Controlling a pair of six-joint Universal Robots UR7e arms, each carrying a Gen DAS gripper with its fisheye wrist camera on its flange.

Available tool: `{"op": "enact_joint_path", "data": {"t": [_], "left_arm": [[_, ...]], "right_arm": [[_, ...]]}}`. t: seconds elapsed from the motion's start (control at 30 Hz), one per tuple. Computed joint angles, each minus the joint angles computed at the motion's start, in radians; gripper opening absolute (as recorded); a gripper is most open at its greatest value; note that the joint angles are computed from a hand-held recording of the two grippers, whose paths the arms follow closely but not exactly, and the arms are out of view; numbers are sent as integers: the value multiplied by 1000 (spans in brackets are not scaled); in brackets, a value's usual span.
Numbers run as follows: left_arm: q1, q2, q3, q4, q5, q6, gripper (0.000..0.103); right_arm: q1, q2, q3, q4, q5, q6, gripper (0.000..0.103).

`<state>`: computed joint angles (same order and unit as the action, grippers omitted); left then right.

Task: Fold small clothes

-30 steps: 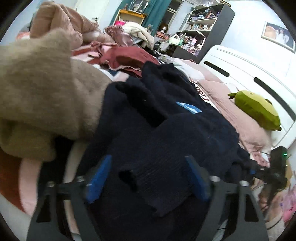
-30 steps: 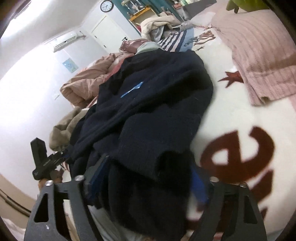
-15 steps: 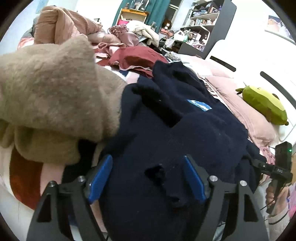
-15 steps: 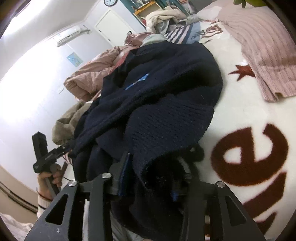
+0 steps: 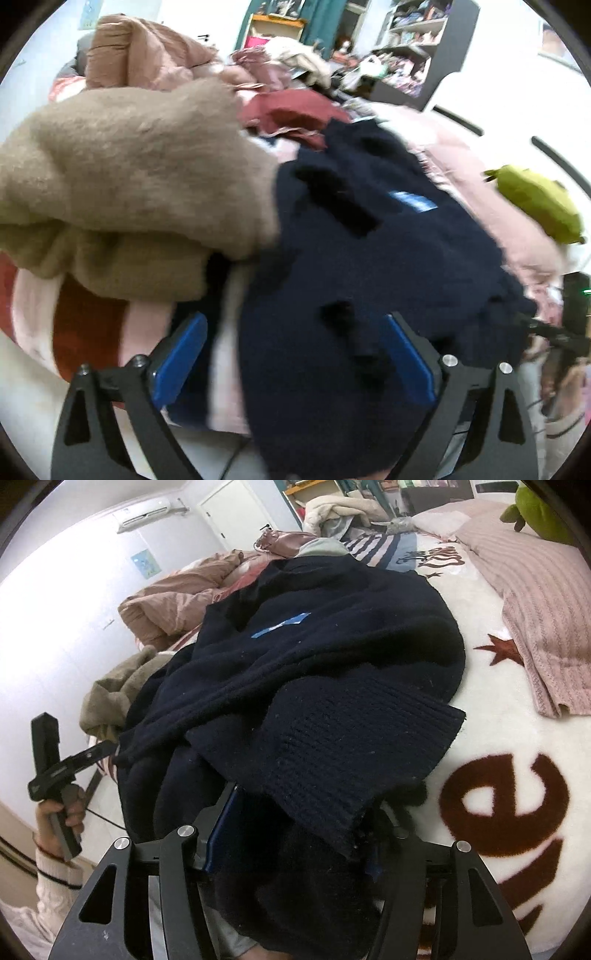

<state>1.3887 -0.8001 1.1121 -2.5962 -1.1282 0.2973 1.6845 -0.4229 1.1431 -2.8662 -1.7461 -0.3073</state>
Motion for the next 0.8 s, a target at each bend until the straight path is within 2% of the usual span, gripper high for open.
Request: {"op": "enact_joint_path", "data": {"t": [0.03,0.1,0.13,0.2,0.23,0.27,0.3,0.33,0.37,0.4,0.5,0.57,0.73,0.8], "left_arm": [[9,8,-21,28,-39,-11,94],[38,30,-79,110,-173,-51,93],[43,44,-96,116,-209,-52,93],[37,67,-120,126,-208,-51,90],[30,80,-132,130,-197,-53,85],[26,87,-139,140,-202,-53,68],[23,92,-148,163,-222,-53,50],[22,96,-154,191,-255,-53,43],[17,98,-152,204,-264,-44,30],[10,93,-138,201,-258,-33,24],[-15,73,-75,129,-213,-7,21],[-19,48,-36,94,-232,-3,20],[-21,-33,60,34,-315,18,18],[-21,-55,84,25,-332,21,18]], "right_arm": [[-2,-1,0,3,11,8,55],[-5,-2,-6,16,27,24,55],[-7,-1,-10,21,38,27,53],[-8,3,-17,27,43,26,48],[-8,5,-21,27,45,27,41],[-9,6,-25,33,54,30,33],[-8,7,-27,38,61,31,29],[-6,7,-26,35,63,31,25],[-2,8,-22,24,58,25,23],[3,7,-15,8,51,15,22],[4,-9,18,-33,82,20,18],[0,-32,54,-64,124,28,12],[-2,-97,146,-152,200,18,10],[7,-109,158,-155,178,-2,10]]}}
